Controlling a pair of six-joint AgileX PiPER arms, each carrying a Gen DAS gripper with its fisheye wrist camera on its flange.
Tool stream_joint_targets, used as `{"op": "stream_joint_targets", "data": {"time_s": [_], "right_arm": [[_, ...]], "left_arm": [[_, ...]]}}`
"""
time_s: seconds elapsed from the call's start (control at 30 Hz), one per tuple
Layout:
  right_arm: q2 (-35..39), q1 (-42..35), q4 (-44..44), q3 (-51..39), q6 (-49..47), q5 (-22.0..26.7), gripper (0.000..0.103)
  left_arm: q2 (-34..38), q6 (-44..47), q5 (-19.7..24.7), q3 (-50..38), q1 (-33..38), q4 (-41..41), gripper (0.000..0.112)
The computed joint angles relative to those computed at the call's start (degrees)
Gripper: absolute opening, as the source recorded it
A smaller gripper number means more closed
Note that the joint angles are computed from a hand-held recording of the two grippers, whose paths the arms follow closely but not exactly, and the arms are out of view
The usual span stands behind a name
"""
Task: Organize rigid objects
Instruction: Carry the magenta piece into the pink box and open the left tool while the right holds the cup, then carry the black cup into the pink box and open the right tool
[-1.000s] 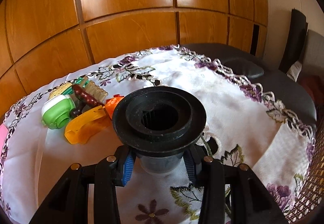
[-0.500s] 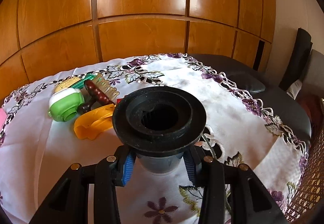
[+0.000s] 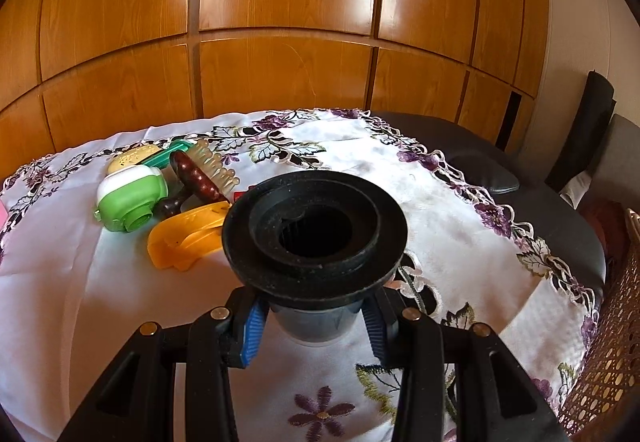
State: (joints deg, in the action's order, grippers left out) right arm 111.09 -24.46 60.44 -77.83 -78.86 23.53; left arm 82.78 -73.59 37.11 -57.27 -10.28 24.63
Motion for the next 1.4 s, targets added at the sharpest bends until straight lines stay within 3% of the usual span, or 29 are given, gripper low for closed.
{"op": "stream_joint_targets", "data": {"time_s": [0.2,0.37,0.77,1.07,1.3,1.4], "right_arm": [[-0.1,0.4,-1.2,0.1,0.3,-0.5,0.042],[-0.9,0.6,-4.0,0.0,1.7,0.7,0.042],[-11.6,3.1,-1.2,4.4,0.7,21.5,0.042],[-17.9,15.7,-5.1,5.2,5.7,32.8,0.042],[-18.7,31.0,-13.8,3.4,13.5,33.6,0.042],[-14.0,37.3,-21.7,-2.4,22.2,34.6,0.042]], "left_arm": [[-4.3,-9.2,5.4,1.7,-7.7,9.3,0.089],[-5.9,-9.9,6.4,2.8,-12.0,8.6,0.093],[-8.1,-12.9,8.4,5.1,-19.3,10.5,0.095],[-11.2,-15.2,8.8,7.1,-21.3,10.2,0.095],[-12.7,-18.5,13.2,7.4,-25.9,13.9,0.097],[-14.9,-20.6,15.8,8.5,-27.4,15.4,0.099]]}}
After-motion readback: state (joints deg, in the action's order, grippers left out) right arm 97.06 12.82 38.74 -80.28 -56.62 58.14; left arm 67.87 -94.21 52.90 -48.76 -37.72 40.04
